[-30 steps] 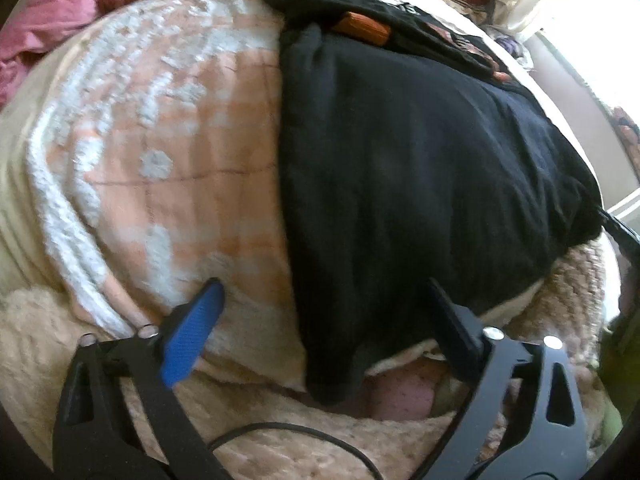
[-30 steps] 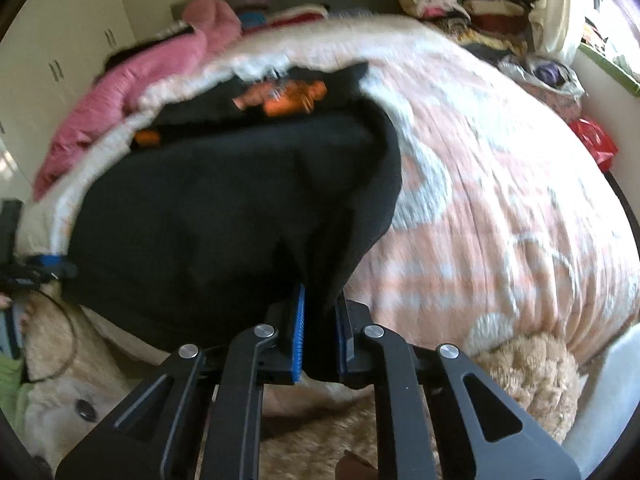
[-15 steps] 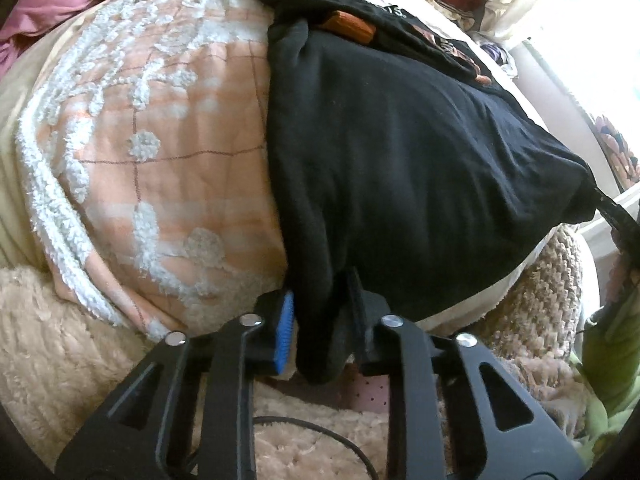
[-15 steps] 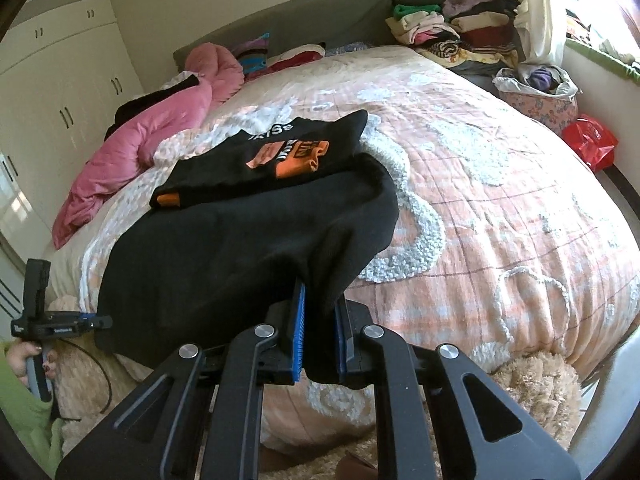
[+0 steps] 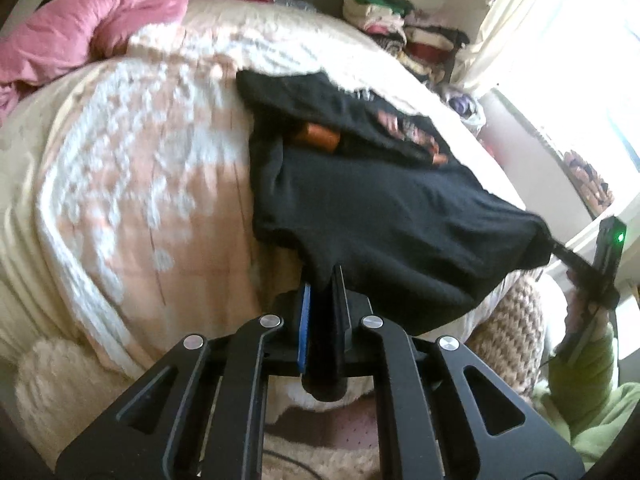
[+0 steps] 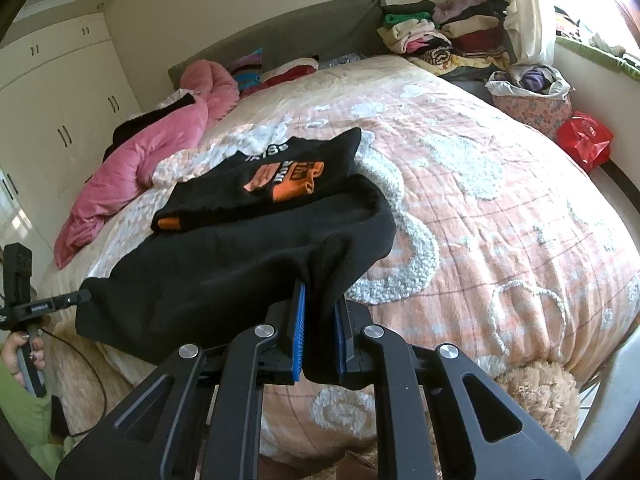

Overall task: Fold small clothes
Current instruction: 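Lift the hem with both tools and fold it over toward the collar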

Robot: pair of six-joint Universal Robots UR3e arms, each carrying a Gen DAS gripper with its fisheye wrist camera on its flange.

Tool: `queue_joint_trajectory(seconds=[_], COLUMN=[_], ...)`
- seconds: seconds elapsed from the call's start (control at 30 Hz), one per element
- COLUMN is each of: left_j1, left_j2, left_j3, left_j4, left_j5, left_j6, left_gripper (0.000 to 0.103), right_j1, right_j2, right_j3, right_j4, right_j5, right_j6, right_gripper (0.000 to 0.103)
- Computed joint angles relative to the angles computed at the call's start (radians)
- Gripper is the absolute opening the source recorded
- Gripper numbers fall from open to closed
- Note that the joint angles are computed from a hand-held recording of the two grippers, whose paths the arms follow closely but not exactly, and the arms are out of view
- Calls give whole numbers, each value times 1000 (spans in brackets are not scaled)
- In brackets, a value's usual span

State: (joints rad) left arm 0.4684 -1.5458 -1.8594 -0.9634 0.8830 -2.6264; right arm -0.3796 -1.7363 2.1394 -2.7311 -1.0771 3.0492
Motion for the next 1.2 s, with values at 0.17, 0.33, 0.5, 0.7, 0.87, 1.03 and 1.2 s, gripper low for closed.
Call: queue_joint_trajectory(seconds=[0.17, 0.33, 0.5, 0.7, 0.87, 1.03, 1.2], left_j1=[-2, -10, -26, -24, -30, -53, -81], left_j2=[-25, -64, -113, -170, -225, -299, -398], left_j3=[54, 108, 160, 219, 274, 373, 527], left_j4=[35, 82, 140, 184, 230, 263, 268], left_j5=[-26, -51, -60, -86, -88, -78, -62], left_j6=[-26, -75, -123, -170, -214, -268, -325], left_gripper=[3, 3, 3, 3, 3, 3, 3], right_j1=[0, 22, 45, 72, 95, 125, 146], right_j2=[14, 43, 88, 160, 245, 348, 443], right_j3=[-26, -68, -124, -221, -341, -483, -632], right_j4=[-6, -23, -37, -49, -40, -21, 18], right_j5=[1, -20, -38, -66, -90, -122, -151], right_j6=[20, 48, 78, 116, 138, 158, 161], right_gripper=[11, 11, 11, 11, 11, 12, 12])
